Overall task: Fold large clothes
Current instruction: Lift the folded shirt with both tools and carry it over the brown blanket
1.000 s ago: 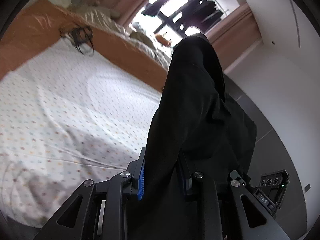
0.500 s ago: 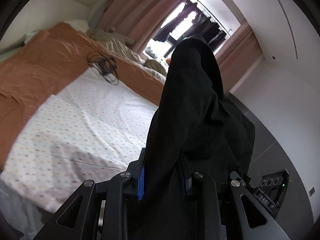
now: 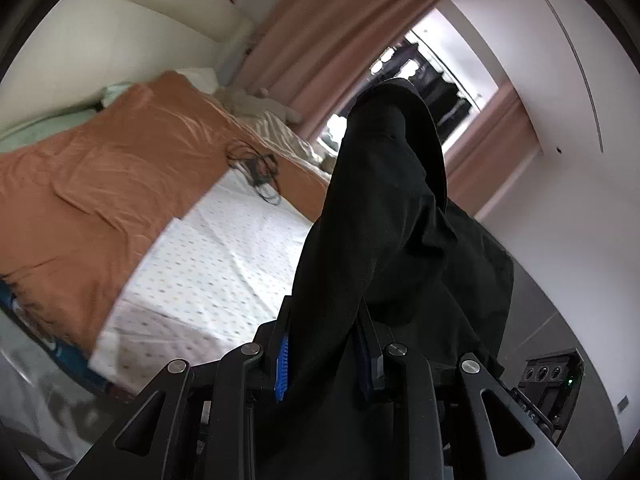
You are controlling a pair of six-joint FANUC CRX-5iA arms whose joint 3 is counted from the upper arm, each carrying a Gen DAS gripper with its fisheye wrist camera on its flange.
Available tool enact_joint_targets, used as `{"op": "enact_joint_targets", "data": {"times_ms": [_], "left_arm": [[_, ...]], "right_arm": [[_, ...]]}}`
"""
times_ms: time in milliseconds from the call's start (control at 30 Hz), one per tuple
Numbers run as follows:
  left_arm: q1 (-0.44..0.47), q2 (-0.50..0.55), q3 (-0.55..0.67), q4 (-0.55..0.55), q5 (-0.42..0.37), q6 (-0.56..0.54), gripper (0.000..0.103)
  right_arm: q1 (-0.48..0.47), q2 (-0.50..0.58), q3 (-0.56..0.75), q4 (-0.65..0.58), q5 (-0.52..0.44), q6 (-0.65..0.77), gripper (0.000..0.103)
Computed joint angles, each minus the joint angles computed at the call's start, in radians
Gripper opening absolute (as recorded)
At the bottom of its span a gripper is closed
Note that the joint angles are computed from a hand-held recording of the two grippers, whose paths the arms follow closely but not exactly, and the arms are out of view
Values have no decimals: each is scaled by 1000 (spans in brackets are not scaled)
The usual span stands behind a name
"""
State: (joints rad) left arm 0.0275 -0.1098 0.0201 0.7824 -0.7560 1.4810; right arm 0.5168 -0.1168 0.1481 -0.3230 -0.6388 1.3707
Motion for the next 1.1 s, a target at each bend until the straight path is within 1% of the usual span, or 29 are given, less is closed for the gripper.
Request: {"op": "enact_joint_targets", "data": {"times_ms": [133,233,300,467,733,833,1000,1100], "left_arm": [[76,-29,-32,21,-32,-17,27],[136,-42,-42,27,-51,-41,27],[175,-53,-51,40,-70,-56,27],[262,-48,-33,24,-94,-75,27],[392,4,-17,69,-127,-131,27],[424,38,4,64,-132,-138,27],[459,111,64,35,-135,-138,27],[477,158,92,27,-124,-121,27]], "right_arm": [[24,50,67,-46,-44,78,17],[23,108,138,-91,-96,135,17],[41,131,158,-92,-111,143,17],[62,225,253,-132,-167,196,17],[100,377,416,-147,-243,249,17],[101,447,504,-166,-300,263,17],[114,586,677,-180,-400,285,17],[110,691,818,-206,-479,294,17]]}}
